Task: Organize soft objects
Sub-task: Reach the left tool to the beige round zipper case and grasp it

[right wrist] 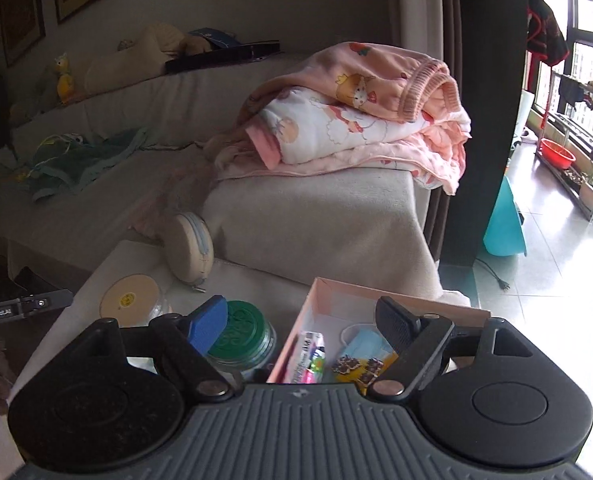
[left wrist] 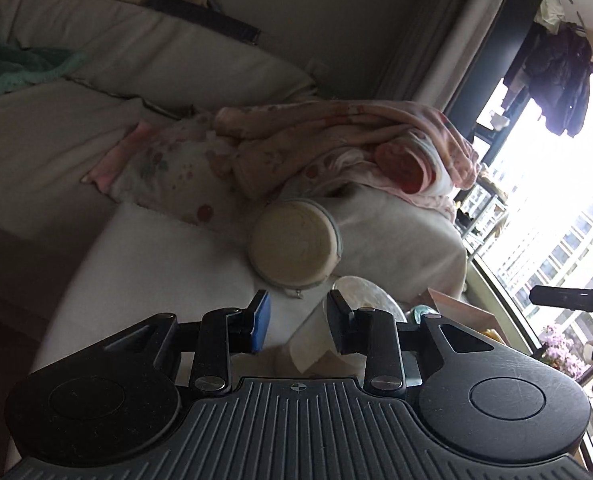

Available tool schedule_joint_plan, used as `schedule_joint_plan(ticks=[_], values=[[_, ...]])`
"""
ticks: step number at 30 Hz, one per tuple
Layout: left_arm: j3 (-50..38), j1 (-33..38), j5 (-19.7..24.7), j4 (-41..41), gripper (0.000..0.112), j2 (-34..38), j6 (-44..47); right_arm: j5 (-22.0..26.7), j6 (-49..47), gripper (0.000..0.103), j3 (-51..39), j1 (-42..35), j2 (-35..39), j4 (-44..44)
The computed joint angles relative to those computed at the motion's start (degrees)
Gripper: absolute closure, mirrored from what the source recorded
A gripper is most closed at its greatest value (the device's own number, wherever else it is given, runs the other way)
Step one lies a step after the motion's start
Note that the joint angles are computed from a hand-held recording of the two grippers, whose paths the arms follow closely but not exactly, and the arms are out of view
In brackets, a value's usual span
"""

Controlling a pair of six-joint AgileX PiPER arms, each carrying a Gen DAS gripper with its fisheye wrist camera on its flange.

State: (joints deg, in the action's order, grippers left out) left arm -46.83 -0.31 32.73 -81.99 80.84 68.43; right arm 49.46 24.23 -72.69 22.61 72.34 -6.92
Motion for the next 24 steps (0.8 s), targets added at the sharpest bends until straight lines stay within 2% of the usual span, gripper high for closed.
schedule_joint_plan(ticks=[4, 5, 7, 9, 10, 12, 15, 18, 21, 24], values=[[-13.24, 1.56, 4.94, 6.12, 0.078, 11.01, -5.68, 0.44, -1.01, 0.022, -9.79, 2.15, 10.21, 4.20], [-15.83, 1.55, 5.42, 5.27, 0.078, 13.85, -5.42, 0.57, -1.13, 0.026, -11.86, 2.65, 12.64, 4.34], [-18.68, 2.83, 8.25, 0.16, 0.078, 18.83, -1.67, 2.36, -2.08, 0.041, -17.18, 3.17, 18.28, 5.10], [-21.52, 3.62, 11.23, -2.58, 0.078, 23.60, -0.73, 6.40, -4.24, 0.069, -25.15, 2.58, 25.88, 7.90], [-22.89, 3.78, 11.99, -3.09, 0.078, 25.67, -1.20, 7.87, -4.28, 0.073, -28.68, 2.22, 29.08, 8.74], [-25.47, 3.93, 12.60, -2.96, 0.078, 28.97, -3.26, 10.41, -1.62, 0.075, -36.81, 2.01, 36.22, 7.49], [-28.93, 3.98, 13.41, -2.33, 0.078, 33.00, -6.24, 15.74, 2.89, 0.078, -49.48, 3.06, 46.44, 0.87], [-31.96, 4.75, 16.50, -1.29, 0.078, 36.23, -9.75, 18.69, 3.41, 0.078, -57.22, 2.35, 53.28, 2.36], [-32.19, 6.10, 20.07, -2.10, 0.078, 37.34, -9.52, 17.34, -1.12, 0.084, -57.67, 0.65, 55.21, 11.65], [-31.59, 7.89, 22.95, -4.75, 0.078, 37.98, -9.32, 15.46, -8.95, 0.084, -55.70, -0.65, 54.48, 24.07]])
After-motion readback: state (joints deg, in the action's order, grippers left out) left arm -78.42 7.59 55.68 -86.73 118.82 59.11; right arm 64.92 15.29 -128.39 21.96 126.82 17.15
